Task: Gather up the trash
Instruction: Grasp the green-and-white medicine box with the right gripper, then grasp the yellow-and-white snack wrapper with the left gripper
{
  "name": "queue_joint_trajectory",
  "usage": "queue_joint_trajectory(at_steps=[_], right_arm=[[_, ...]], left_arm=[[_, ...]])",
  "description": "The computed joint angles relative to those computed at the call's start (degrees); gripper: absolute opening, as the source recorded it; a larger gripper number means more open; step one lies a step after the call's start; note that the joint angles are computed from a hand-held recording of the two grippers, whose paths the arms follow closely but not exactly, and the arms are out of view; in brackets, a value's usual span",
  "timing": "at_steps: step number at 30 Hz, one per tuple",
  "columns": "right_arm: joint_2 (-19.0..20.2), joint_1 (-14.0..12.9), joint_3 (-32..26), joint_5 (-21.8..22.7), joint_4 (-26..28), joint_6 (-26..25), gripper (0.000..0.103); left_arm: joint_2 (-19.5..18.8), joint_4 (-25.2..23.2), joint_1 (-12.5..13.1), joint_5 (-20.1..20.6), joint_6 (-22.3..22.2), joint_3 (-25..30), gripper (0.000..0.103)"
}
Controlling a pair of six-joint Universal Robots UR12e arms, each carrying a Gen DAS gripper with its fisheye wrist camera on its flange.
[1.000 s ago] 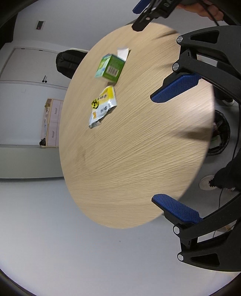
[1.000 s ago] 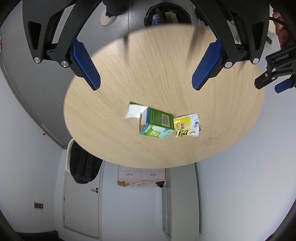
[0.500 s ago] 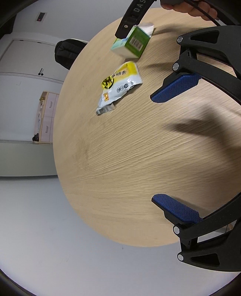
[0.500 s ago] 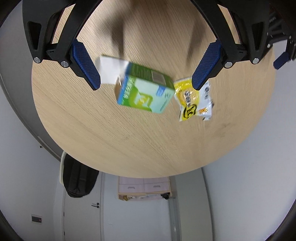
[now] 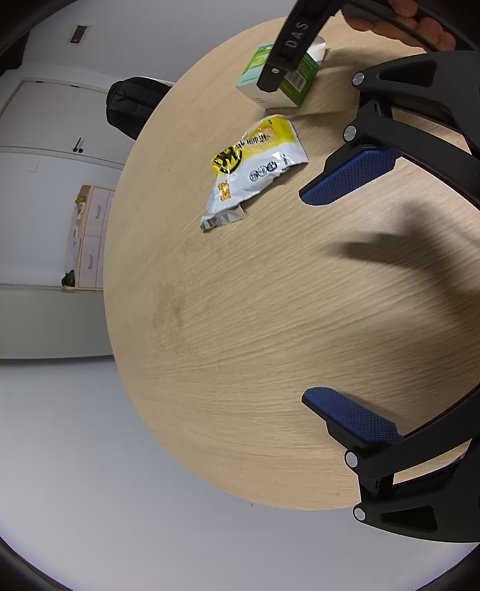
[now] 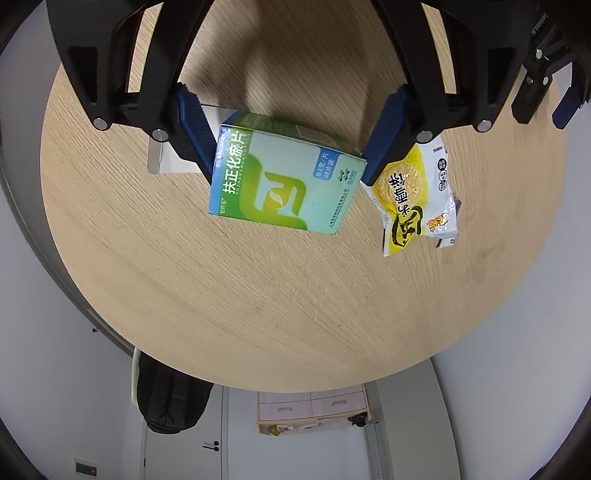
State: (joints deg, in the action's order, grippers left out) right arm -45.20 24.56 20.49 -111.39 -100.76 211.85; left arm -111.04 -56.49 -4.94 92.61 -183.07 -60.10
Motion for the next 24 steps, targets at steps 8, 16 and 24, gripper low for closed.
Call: queue_joint_trajectory(at_steps=[8,16,24], right_arm=[[-8.0,0.0,14.2,-1.2,-8.7,-1.7,0.072],[-16.1,0.6,27.0,-4.9,-14.3,-3.0,0.072],[-19.0,0.8,31.5,-6.1,-16.1,-4.5,0.072]], left_arm=[[-3.8,-4.1,-1.8,-1.3,0.4,6.9,0.097],[-10.9,-11.3,-4.8,-0.1,0.7,18.2,0.097],[-15.5,-17.1,-6.1,1.7,-1.9,25.2,0.097]])
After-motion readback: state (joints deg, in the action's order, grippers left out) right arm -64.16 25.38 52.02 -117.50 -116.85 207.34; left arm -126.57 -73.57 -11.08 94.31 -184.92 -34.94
